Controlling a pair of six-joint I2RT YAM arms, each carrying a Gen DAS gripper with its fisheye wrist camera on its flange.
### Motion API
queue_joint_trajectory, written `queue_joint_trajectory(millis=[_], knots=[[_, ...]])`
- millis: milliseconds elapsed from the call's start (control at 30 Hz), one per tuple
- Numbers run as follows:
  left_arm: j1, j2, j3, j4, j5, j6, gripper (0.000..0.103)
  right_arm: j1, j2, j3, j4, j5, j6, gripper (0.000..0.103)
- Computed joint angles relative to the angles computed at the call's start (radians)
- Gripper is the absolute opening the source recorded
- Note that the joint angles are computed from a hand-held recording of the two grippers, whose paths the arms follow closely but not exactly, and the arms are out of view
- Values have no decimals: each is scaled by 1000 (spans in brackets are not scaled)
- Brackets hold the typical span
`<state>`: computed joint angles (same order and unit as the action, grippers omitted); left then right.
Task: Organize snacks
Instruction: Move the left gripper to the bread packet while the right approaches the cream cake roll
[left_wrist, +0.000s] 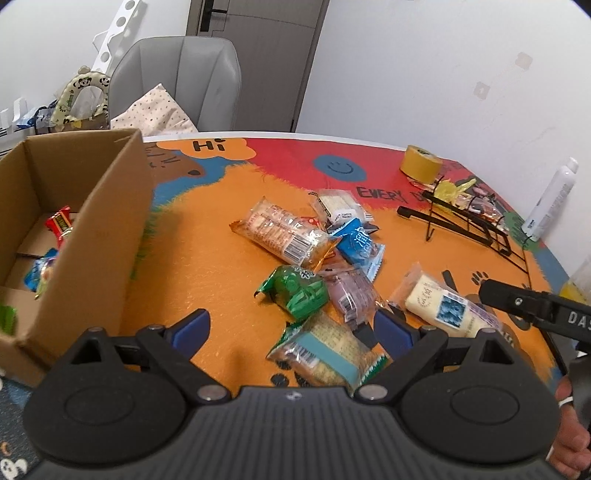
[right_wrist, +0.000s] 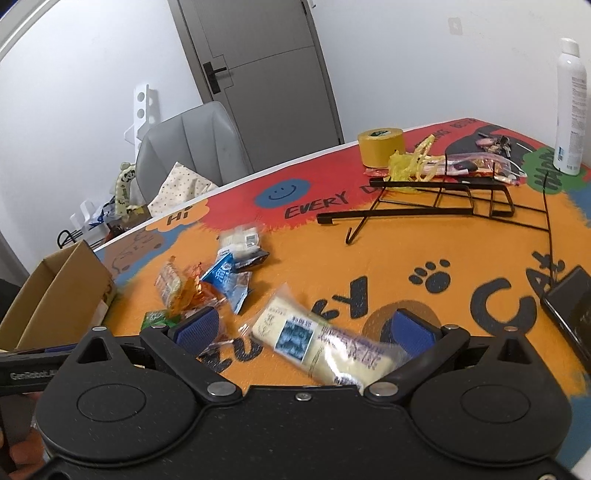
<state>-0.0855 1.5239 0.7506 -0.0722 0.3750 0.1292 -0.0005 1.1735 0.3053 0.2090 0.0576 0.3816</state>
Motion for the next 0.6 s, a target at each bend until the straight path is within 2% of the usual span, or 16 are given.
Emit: queue_joint_trajectory(millis=[167, 367, 600], knots=[[-58, 77, 34, 35, -72, -19, 95, -40, 130, 28, 67, -38, -10, 98], [-116, 125, 36, 75, -163, -7, 95, -23, 205, 35, 99, -17, -4, 98], [-131, 148, 40, 65, -186, 27, 95, 21, 257, 25, 113, 15, 20, 96]])
